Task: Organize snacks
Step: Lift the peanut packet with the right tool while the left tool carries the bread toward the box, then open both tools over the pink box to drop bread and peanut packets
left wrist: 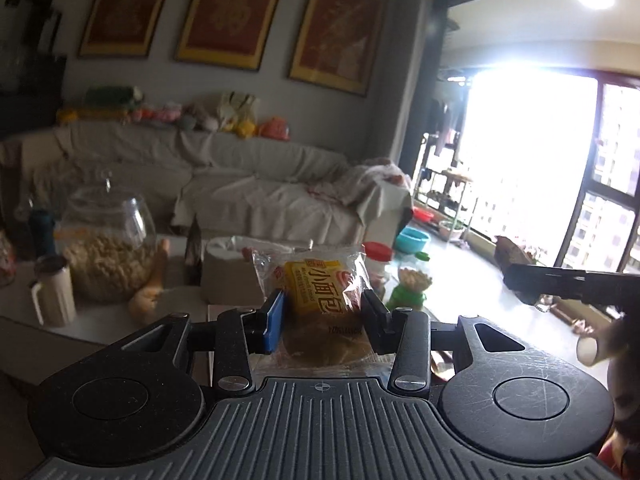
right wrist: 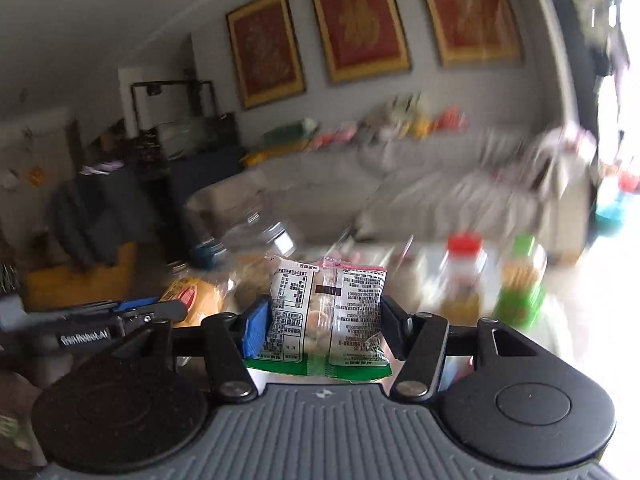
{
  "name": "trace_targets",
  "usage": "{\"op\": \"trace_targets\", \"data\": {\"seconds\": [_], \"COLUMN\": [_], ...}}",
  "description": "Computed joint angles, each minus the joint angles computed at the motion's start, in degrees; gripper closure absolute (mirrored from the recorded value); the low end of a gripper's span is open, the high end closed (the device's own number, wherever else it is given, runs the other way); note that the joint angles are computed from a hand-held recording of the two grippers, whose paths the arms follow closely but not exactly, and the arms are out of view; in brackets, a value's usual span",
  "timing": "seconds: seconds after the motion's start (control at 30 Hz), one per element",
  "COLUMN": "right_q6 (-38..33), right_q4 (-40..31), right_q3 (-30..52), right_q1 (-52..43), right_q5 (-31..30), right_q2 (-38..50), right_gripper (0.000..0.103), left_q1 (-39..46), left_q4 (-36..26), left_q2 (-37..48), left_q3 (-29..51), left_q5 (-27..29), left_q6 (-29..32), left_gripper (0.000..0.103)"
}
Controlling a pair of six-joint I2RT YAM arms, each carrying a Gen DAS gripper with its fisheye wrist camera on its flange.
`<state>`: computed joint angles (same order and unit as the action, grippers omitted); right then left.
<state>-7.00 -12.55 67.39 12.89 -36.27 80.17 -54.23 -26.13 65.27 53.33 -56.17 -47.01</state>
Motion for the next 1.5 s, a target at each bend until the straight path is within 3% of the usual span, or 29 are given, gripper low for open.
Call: {"op": "trace_targets", "data": {"seconds": [0.07, 0.2, 0.37, 0.43, 0.57, 0.7, 0.8, 0.93, 1.07, 1.27, 1.37, 1.5], "right_q6": [-1.01, -4.24, -7.43, -6.80, -7.77, -9.69, -8.69, -9.02, -8.90, -7.76, -7.26, -1.58], "right_q4": [3.77, -0.36, -4.08, -7.37, -15.72, -16.61, -4.27, 13.09, 20.01, 18.10, 17.88, 19.74], "right_q3": [1.85, 10.78, 19.56, 24.59, 33.77, 33.68, 21.18, 5.94, 1.13, 3.89, 5.42, 12.14], "right_q1": [5.24, 11.40, 16.92, 17.87, 19.29, 18.61, 16.18, 10.77, 5.07, -4.32, -6.85, -7.76], "right_q5": [7.20, 11.00, 15.81, 15.50, 14.25, 12.37, 10.34, 9.68, 15.31, 20.00, 18.81, 19.07], "right_q2": [3.97, 17.02, 33.14, 39.06, 47.81, 47.43, 39.77, 30.53, 28.07, 33.65, 36.66, 42.54], "right_gripper": [0.045, 0.045, 0.045, 0.045, 0.044, 0.043, 0.031, 0.025, 0.023, 0.023, 0.023, 0.023], "left_q1": [9.85, 26.91, 40.79, 42.56, 41.54, 42.18, 38.82, 30.94, 20.64, 9.75, 7.75, 5.67], "left_q4": [5.56, 15.08, 19.01, 19.66, 30.12, 36.52, 38.46, 38.09, 36.77, 40.15, 36.29, 28.62], "left_q2": [1.68, 10.89, 25.09, 28.90, 28.42, 24.07, 18.86, 14.41, 15.34, 24.75, 30.18, 34.59], "left_q3": [-1.04, -2.38, 1.35, 2.95, -1.51, -7.08, -11.29, -14.02, -13.76, -11.65, -7.60, -2.27], "left_q5": [10.68, 29.67, 44.98, 48.14, 40.79, 42.20, 38.42, 33.48, 29.18, 30.40, 31.80, 30.04], "left_q6": [4.29, 10.66, 15.21, 18.76, 21.64, 19.06, 17.82, 14.66, 9.60, 3.44, 1.08, -1.81], "left_gripper": [0.057, 0.057, 0.057, 0.056, 0.059, 0.059, 0.059, 0.059, 0.059, 0.059, 0.059, 0.060]}}
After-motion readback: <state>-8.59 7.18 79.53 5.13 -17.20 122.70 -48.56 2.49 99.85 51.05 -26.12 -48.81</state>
